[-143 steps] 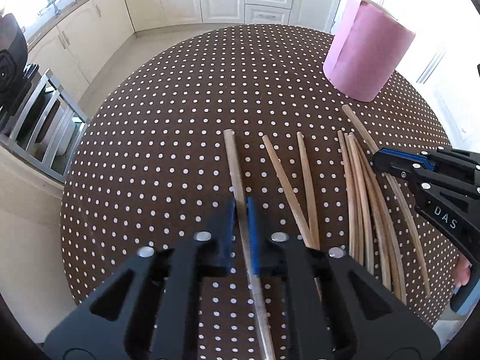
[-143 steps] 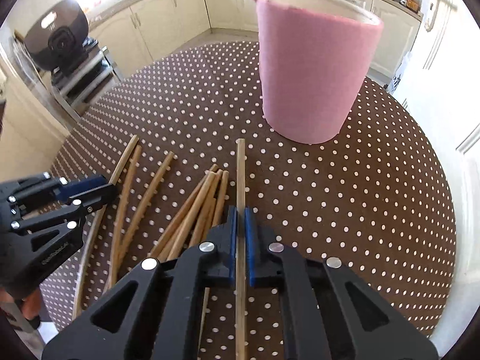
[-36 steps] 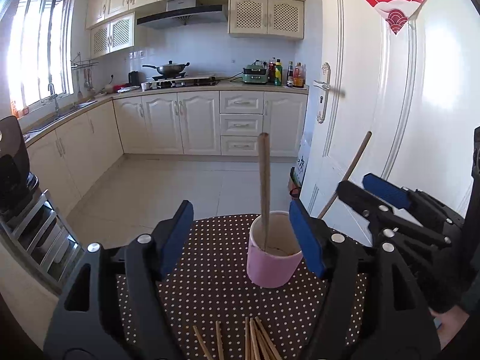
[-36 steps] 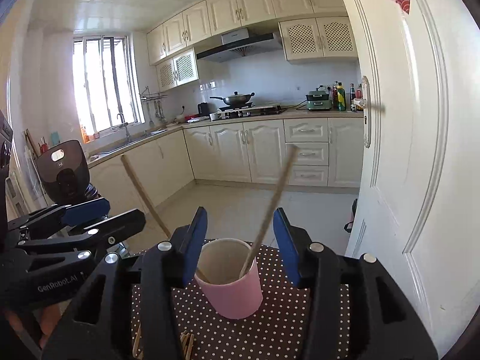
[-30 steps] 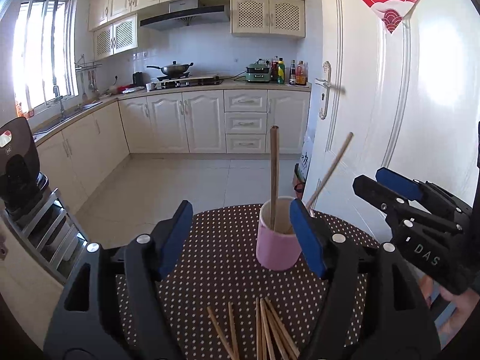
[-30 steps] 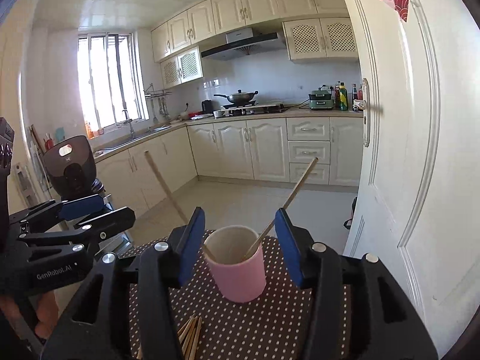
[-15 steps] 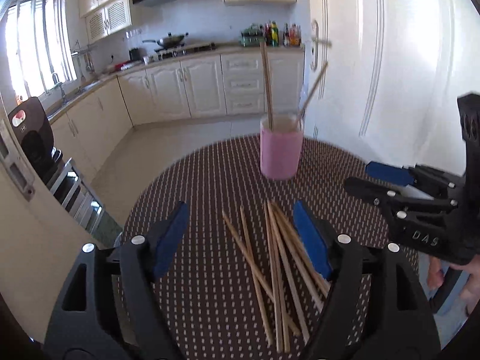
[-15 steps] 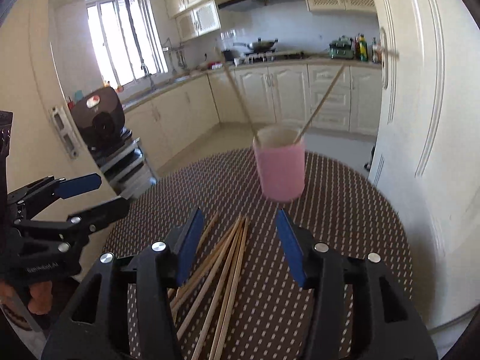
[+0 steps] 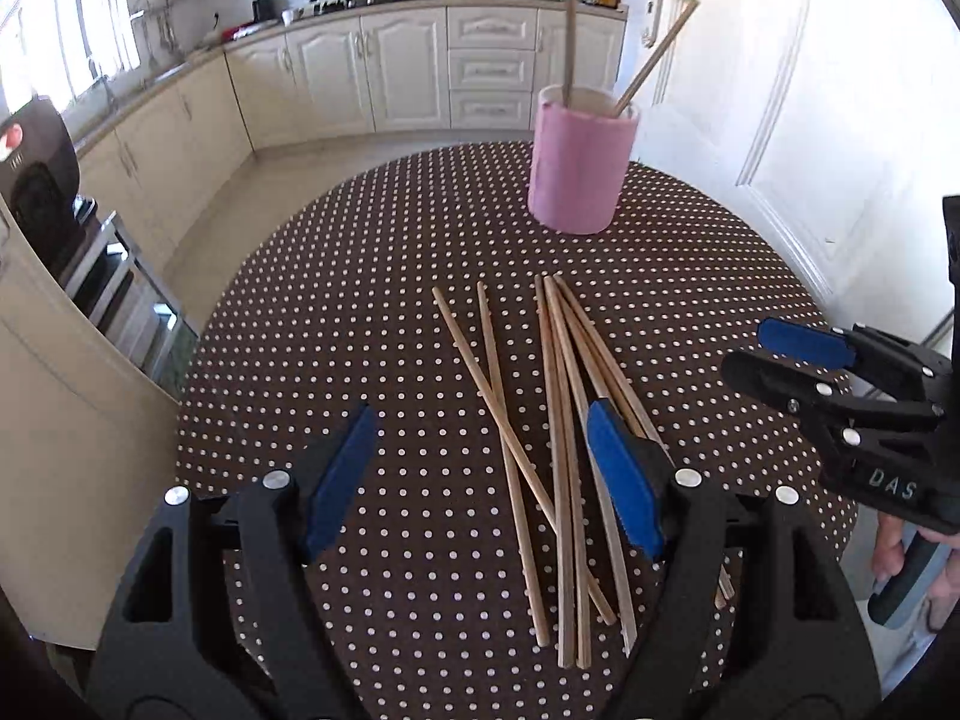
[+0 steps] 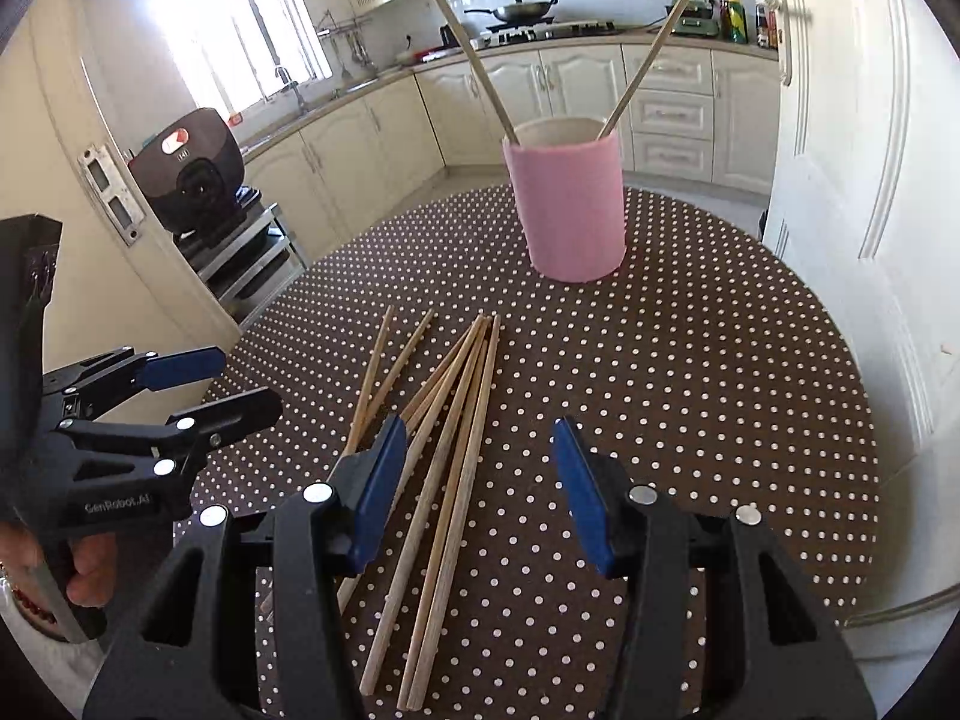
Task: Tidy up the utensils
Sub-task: 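Move the left tool back down to the chopstick pile while the right tool follows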
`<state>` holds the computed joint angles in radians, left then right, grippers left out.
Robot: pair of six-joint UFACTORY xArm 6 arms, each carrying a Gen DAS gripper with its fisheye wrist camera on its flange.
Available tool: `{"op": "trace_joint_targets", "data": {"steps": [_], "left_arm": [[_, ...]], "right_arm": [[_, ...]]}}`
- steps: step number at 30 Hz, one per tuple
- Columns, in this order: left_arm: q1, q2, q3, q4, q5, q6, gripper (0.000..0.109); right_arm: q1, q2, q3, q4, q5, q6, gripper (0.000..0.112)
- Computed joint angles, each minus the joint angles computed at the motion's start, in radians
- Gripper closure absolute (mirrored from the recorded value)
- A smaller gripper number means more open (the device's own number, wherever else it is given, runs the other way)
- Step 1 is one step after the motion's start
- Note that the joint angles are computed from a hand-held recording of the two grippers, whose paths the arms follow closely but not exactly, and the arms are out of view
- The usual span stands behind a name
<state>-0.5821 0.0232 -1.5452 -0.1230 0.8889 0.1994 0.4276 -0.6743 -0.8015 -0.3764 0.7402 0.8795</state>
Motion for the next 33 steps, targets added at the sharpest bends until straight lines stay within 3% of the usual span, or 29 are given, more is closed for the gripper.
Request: {"op": "trace_joint_targets", "data": {"steps": [7,9,11,15,23,25,30,33], "left_arm": [[0.010,0.110,-0.093,0.011,0.039,-0.043,0.040],[0.016,0.149,-0.137,0.001,0.065,-0.048,0.049],[0.019,0.198,-0.188,0.005,0.086,-0.067,0.051],[0.033,0.299,-0.314,-0.034,0.164,-0.082,0.070],[0.027,0.435,-0.502,-0.059,0.244,-0.104,0.073],[0.021,0.458,-0.531,-0.046,0.251,-0.112,0.073],[0.022,0.522,-0.604,-0.019,0.266,-0.123,0.075],[0.035,0.508,-0.574,-0.038,0.245,-0.108,0.075]], "right_arm": [[-0.042,0.089,-0.025,0.103,-0.024,-0.107,0.064],[-0.056,0.112,-0.028,0.130,-0.037,-0.128,0.065],[-0.077,0.131,-0.026,0.180,-0.062,-0.167,0.066],[-0.101,0.172,-0.042,0.241,-0.070,-0.219,0.070],[-0.125,0.225,-0.091,0.319,-0.050,-0.284,0.078],[-0.125,0.241,-0.107,0.326,-0.033,-0.302,0.085],[-0.120,0.274,-0.133,0.272,-0.005,-0.282,0.089],[-0.117,0.282,-0.143,0.253,0.011,-0.284,0.090]]}}
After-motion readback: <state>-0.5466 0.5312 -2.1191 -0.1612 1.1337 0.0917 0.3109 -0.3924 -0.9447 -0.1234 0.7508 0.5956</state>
